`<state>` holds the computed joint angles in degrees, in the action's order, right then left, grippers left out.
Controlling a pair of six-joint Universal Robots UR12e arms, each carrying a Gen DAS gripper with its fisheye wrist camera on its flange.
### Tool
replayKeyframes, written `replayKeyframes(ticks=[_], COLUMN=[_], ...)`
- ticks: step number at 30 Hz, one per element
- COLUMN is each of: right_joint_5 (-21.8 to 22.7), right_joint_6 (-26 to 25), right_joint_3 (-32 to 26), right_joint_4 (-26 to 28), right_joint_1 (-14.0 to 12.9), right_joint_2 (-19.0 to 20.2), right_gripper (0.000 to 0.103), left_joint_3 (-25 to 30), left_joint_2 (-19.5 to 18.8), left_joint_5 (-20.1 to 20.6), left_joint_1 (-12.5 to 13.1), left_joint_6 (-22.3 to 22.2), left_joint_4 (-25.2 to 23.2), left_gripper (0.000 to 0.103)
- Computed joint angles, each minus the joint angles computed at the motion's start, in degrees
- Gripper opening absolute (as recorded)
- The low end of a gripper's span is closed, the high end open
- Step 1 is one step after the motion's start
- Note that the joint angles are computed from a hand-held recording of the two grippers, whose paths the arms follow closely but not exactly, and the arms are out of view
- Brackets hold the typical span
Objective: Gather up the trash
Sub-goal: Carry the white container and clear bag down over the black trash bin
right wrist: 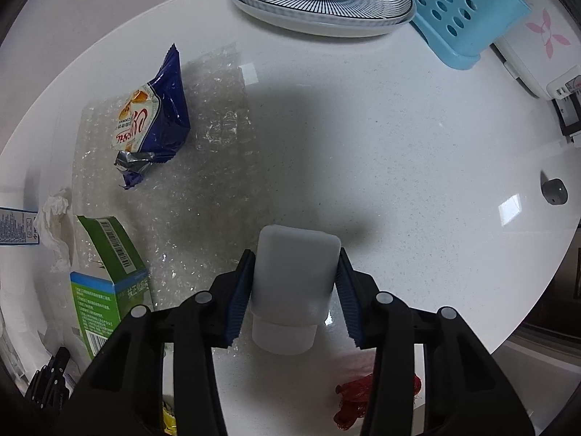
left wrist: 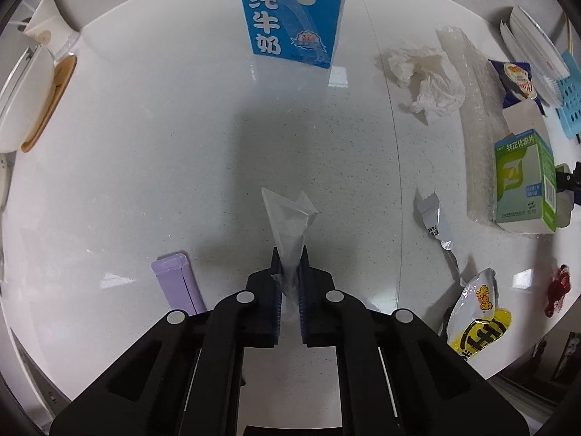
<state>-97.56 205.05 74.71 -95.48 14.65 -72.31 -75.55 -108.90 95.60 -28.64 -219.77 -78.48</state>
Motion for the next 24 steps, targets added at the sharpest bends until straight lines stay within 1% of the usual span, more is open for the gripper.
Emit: replayKeyframes(ticks=[2, 4, 5, 7, 9, 14, 17, 19, 24], right_joint_5=[-0.5, -0.7, -0.6, -0.4, -0.7, -0.6, 0.0, 0.2, 1.8], right_joint_6=[0.2, 0.1, 0.0, -0.3, -0.6, -1.8, -2.3, -2.6, -3.4], right_joint_3=[0.2, 0.5, 0.9, 1.0, 1.7, 3.4, 5.5, 6.4, 8.5], right_joint_4=[-0.6, -1.1, -1.5, -2.1, -3.3, -6.8, -9.9, -11.3, -14.0], right_joint_1=[0.2, 0.1, 0.0, 0.0, 0.1, 0.3, 0.5, 0.8, 1.1], right_joint_2=[-0.5, -1.1, -1.6, -2.1, -2.9, -5.4, -7.2, -8.3, -11.0], right_gripper=[0.042, 0.042, 0.042, 0.042, 0.042, 0.042, 0.042, 0.042, 0.042], left_joint_3=[-0.8, -2.3, -2.4, -3.3, -3.1, -5.1, -5.7, -5.2, -4.1], left_joint_2=[0.5, 1.4, 1.6, 2.4, 2.6, 4.5, 5.9, 6.4, 6.6], left_joint_5=[-0.4, -1.0, -0.9, -1.3, -1.0, -1.0, -0.9, -0.1, 0.9], left_joint_1=[0.3, 0.5, 0.5, 0.7, 0.5, 0.2, 0.3, -0.2, -1.1], left_joint_6=[0.0, 0.1, 0.1, 0.3, 0.4, 1.2, 1.9, 2.2, 2.7], left_joint_4=[1.2, 4.3, 4.9, 7.7, 8.5, 14.7, 16.2, 15.9, 16.5], left_gripper=[0.005, 0.005, 0.005, 0.005, 0.005, 0.005, 0.005, 0.005, 0.005])
